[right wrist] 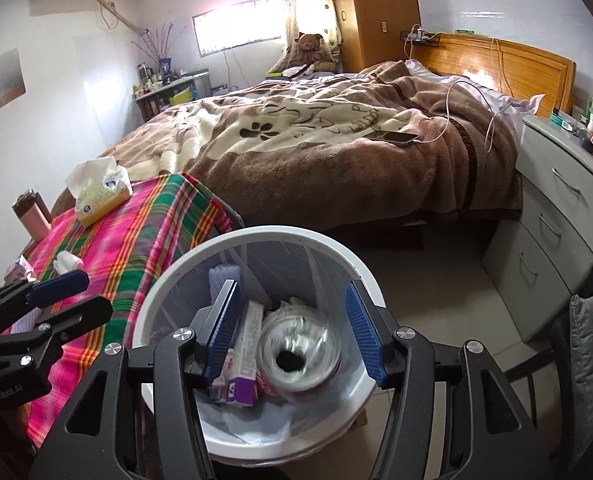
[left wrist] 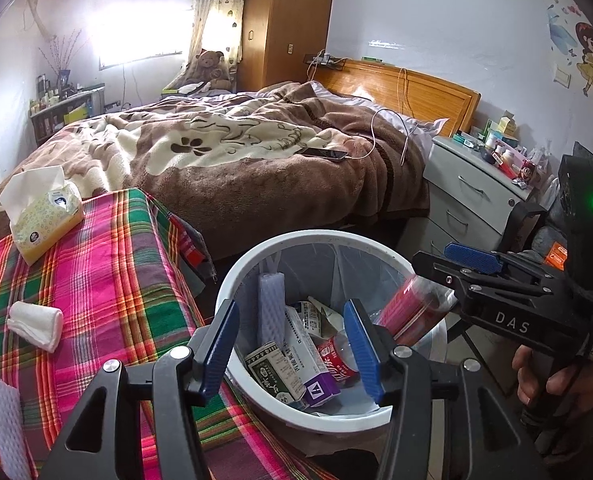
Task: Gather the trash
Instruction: 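Open both tools to drop the box and can into the wastebasket, then move both tools back over the table items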
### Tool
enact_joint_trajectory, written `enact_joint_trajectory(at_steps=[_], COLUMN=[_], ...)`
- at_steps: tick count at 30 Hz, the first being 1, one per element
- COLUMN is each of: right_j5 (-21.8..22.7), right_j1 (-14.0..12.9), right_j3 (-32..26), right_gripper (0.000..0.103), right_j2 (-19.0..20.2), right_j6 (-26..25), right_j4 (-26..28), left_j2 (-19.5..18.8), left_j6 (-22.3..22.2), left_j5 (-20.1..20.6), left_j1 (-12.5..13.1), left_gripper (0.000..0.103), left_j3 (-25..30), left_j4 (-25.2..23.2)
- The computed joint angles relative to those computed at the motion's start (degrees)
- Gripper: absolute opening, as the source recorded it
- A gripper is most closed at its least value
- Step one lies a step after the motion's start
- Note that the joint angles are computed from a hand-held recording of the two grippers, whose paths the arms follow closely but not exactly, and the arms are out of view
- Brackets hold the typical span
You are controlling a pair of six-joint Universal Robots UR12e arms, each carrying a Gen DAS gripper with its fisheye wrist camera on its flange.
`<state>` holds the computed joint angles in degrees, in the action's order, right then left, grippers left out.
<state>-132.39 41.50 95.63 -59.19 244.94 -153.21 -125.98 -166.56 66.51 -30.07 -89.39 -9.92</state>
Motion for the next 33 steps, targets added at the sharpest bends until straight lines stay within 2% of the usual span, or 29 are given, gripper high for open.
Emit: enact_joint_trajectory(at_steps=[1,2,19,33], right_j5=[-0.3,-0.8,-1.8,-1.7], right_j1=[0.1,0.2,1.1,2.1], right_j3=[0.0,-0.1,-2.5,-6.0], right_gripper=[0.067,0.067,0.067,0.067], right_j2=[0.0,0.1,1.4,3.9], right_j6=[-0.2,-0.2,-0.8,-5.6], right_j4=[-0.5,-0.6,-0.7,-4.3], left_j2=[0.1,0.1,2.5,4.6], left_j6=[-0.1,-0.2,-1.7,-3.6], left_j5=[0.1,0.3,0.2,1.5], left_j1=[0.1,0.2,2.3,5.2], left_gripper=[0.054,0.054,0.054,0.054], left_j3=[-0.1,-0.2,-3.9,-7.8], left_j4=[0.1,0.1,4.1,8.0])
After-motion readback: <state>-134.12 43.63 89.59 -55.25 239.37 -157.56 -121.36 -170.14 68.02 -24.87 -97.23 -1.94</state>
